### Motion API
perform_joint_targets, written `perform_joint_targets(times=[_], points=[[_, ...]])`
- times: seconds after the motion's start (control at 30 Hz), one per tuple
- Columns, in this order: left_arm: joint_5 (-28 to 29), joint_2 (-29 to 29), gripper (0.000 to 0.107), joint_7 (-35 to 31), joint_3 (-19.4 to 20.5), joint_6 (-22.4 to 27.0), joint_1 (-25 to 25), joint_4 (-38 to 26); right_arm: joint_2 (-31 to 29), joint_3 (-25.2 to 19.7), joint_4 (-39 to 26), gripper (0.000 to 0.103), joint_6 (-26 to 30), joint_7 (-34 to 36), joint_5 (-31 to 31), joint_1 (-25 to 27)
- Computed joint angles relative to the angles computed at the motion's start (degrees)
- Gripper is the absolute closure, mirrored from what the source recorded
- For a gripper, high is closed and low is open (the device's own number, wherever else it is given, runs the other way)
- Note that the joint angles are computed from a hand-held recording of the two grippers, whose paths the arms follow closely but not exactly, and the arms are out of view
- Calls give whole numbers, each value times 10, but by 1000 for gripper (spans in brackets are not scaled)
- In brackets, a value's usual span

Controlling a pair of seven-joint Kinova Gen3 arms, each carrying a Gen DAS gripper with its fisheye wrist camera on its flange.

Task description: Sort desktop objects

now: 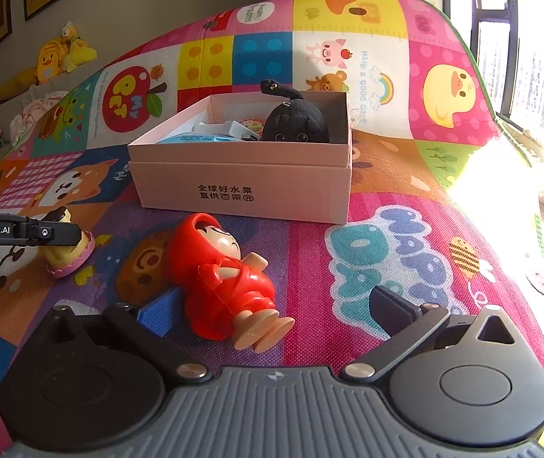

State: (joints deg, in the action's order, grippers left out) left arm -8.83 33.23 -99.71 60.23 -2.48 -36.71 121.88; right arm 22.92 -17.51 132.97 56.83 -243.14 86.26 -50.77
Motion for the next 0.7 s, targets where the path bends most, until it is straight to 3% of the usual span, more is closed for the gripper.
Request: perform_joint_targets(times=[0.13,0.23,0.33,0.47,0.53,0.7], points=[[42,98,63,-14,93,93,-69,-34,-1,0,1,0,-1,0,1,1],[67,110,60,-19,92,132,-72,-56,-1,0,1,0,-1,-1,1,1],[93,84,50,-24,59,111,-56,-50,-1,0,1,0,-1,-1,1,1],[118,64,45,-51,43,80,-57,-35,-1,-1,1,0,-1,0,0,1],[127,53,34,-64,38,60,-59,-25,0,-1,1,0,0,-1,-2,0],[92,6,17,-73,11,-11,-36,13,0,2,-7,0,-10,31,0,3]])
